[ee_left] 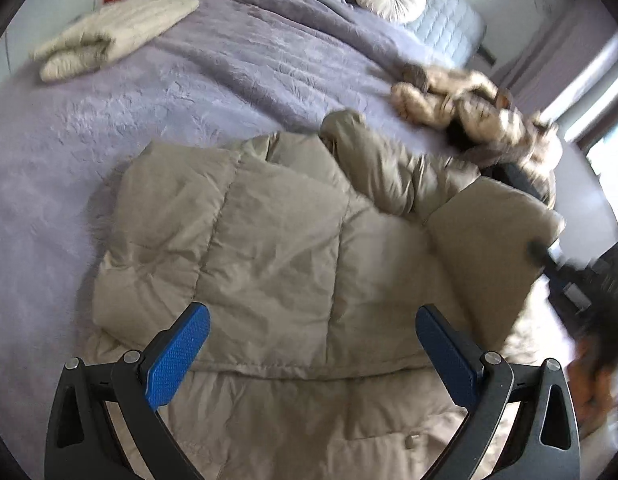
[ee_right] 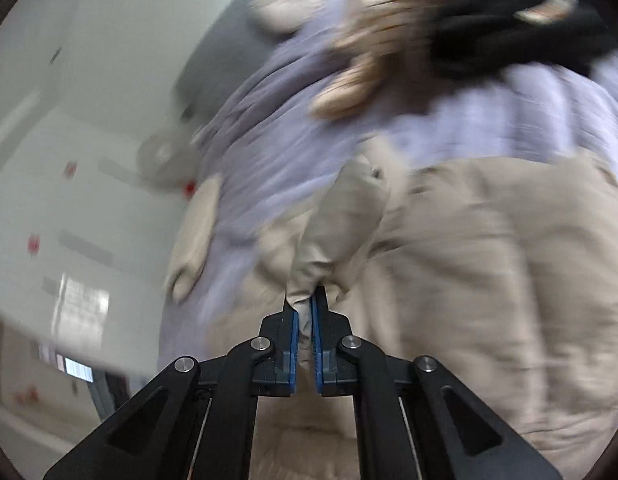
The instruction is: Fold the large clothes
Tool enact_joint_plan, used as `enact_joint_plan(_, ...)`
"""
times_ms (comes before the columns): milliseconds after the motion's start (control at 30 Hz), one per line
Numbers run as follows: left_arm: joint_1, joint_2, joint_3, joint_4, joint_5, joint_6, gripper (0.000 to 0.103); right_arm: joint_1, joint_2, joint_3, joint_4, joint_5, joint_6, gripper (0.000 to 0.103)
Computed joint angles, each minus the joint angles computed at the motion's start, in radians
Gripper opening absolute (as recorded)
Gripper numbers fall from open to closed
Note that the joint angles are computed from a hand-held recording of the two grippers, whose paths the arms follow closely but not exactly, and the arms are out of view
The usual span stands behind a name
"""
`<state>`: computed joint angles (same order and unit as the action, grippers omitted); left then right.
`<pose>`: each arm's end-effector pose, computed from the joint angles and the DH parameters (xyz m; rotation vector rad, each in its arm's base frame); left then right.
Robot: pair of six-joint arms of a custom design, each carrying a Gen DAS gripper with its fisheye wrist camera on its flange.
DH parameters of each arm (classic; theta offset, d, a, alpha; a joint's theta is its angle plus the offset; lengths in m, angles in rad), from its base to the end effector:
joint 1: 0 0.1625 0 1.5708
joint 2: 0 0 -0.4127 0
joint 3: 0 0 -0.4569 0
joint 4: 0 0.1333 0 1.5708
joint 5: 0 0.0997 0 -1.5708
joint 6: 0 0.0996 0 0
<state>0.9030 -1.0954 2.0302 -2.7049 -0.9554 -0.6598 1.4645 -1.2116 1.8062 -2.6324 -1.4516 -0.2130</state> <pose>-0.2057 -0.5689 0.1019 -0.0745 2.6815 -0.7361 0.0746 -0.6688 0.2495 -0.2033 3.0052 -0.7358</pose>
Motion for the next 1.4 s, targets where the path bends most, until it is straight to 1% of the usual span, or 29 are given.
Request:
enact_joint_plan(67, 0.026, -0.025, 0.016, -0.063, -0.070, 0.014, 0.103, 0.036, 0.025, -0.001, 0.036, -0.039, -0.055, 0.007)
enact_joint_plan(100, 0.046, -0.038, 0.021, -0.093, -0.125, 0.024, 0.103, 0.050, 0.040, -0.002, 0.058, -0.063, -0.071, 0.007)
enact_joint_plan(133, 0.062, -0.043, 0.020, -0.110, -0.173, 0.033, 0.103, 0.063, 0.054, -0.002, 0.077, -0.093, -0.080, 0.011)
enact_joint_plan(233, 0.096, -0.038, 0.013, -0.142, -0.286, 0.047, 0.103, 0.098, 0.101, -0.014, 0.131, -0.197, -0.085, 0.012)
enact_joint_plan(267, 0.112, -0.027, 0.005, -0.154, -0.341, 0.056, 0.103, 0.104, 0.110, -0.017, 0.146, -0.219, -0.078, 0.013)
enact_joint_plan(300, 0.118, -0.018, -0.001, -0.160, -0.370, 0.061, 0.103, 0.106, 0.116, -0.019, 0.162, -0.229, -0.071, 0.015)
enact_joint_plan(333, 0.130, 0.000, -0.013, -0.169, -0.417, 0.068, 0.103, 0.103, 0.117, -0.019, 0.175, -0.228, -0.065, 0.021)
enact_joint_plan(367, 0.134, 0.015, -0.020, -0.171, -0.434, 0.066, 0.103, 0.103, 0.118, -0.019, 0.181, -0.225, -0.060, 0.026)
enact_joint_plan(400, 0.137, 0.030, -0.031, -0.169, -0.449, 0.068, 0.103, 0.099, 0.113, -0.016, 0.192, -0.214, -0.053, 0.040)
enact_joint_plan(433, 0.139, 0.046, -0.041, -0.169, -0.461, 0.071, 0.103, 0.096, 0.107, -0.011, 0.194, -0.207, -0.048, 0.059)
enact_joint_plan(467, 0.140, 0.057, -0.048, -0.167, -0.470, 0.072, 0.103, 0.094, 0.101, -0.006, 0.192, -0.202, -0.045, 0.067)
enact_joint_plan(500, 0.141, 0.072, -0.059, -0.162, -0.478, 0.073, 0.103, 0.091, 0.084, 0.007, 0.185, -0.191, -0.043, 0.069)
enact_joint_plan(600, 0.144, 0.117, -0.097, -0.127, -0.476, 0.077, 0.103, 0.073, 0.039, 0.037, 0.184, -0.174, -0.040, 0.069)
enact_joint_plan(667, 0.140, 0.149, -0.127, -0.087, -0.444, 0.078, 0.103, 0.047, -0.003, 0.062, 0.189, -0.174, -0.044, 0.069)
enact_joint_plan(700, 0.136, 0.161, -0.138, -0.068, -0.425, 0.075, 0.103, 0.038, -0.032, 0.086, 0.181, -0.193, -0.041, 0.069)
enact_joint_plan(733, 0.130, 0.177, -0.155, -0.047, -0.405, 0.075, 0.100, 0.029, -0.054, 0.102, 0.177, -0.207, -0.043, 0.069)
enact_joint_plan(767, 0.126, 0.184, -0.163, -0.041, -0.394, 0.077, 0.093, 0.017, -0.080, 0.120, 0.175, -0.219, -0.051, 0.069)
enact_joint_plan(800, 0.123, 0.191, -0.172, -0.032, -0.391, 0.084, 0.065, 0.010, -0.098, 0.136, 0.164, -0.236, -0.058, 0.068)
enact_joint_plan(833, 0.122, 0.204, -0.194, -0.002, -0.405, 0.094, 0.031, 0.002, -0.111, 0.147, 0.149, -0.254, -0.069, 0.068)
enact_joint_plan(867, 0.123, 0.210, -0.205, 0.015, -0.415, 0.093, 0.017, -0.009, -0.130, 0.159, 0.139, -0.265, -0.081, 0.066)
enact_joint_plan(900, 0.125, 0.214, -0.214, 0.018, -0.435, 0.093, 0.013, -0.015, -0.139, 0.171, 0.112, -0.287, -0.086, 0.056)
enact_joint_plan(933, 0.118, 0.214, -0.213, 0.002, -0.431, 0.100, 0.013, -0.031, -0.156, 0.177, 0.108, -0.297, -0.092, 0.038)
enact_joint_plan(1000, 0.095, 0.199, -0.206, -0.050, -0.427, 0.138, 0.011, -0.047, -0.161, 0.180, 0.083, -0.310, -0.077, 0.021)
enact_joint_plan(1067, 0.084, 0.177, -0.196, -0.114, -0.452, 0.153, 0.011, -0.059, -0.168, 0.186, 0.050, -0.328, -0.088, 0.020)
enact_joint_plan(1167, 0.064, 0.138, -0.191, -0.182, -0.441, 0.181, 0.011, -0.066, -0.179, 0.192, 0.010, -0.365, -0.134, 0.020)
enact_joint_plan(1300, 0.047, 0.087, -0.170, -0.203, -0.394, 0.193, 0.011, -0.040, -0.131, 0.183, -0.155, -0.516, -0.239, 0.020)
enact_joint_plan(1333, 0.044, 0.072, -0.156, -0.195, -0.368, 0.190, 0.011, -0.038, -0.115, 0.174, -0.205, -0.558, -0.255, 0.020)
enact_joint_plan(1367, 0.047, 0.064, -0.142, -0.185, -0.354, 0.174, 0.011, -0.039, -0.111, 0.170, -0.224, -0.576, -0.254, 0.019)
enact_joint_plan(1400, 0.054, 0.056, -0.127, -0.173, -0.349, 0.149, 0.011, -0.051, -0.106, 0.157, -0.236, -0.583, -0.239, 0.010)
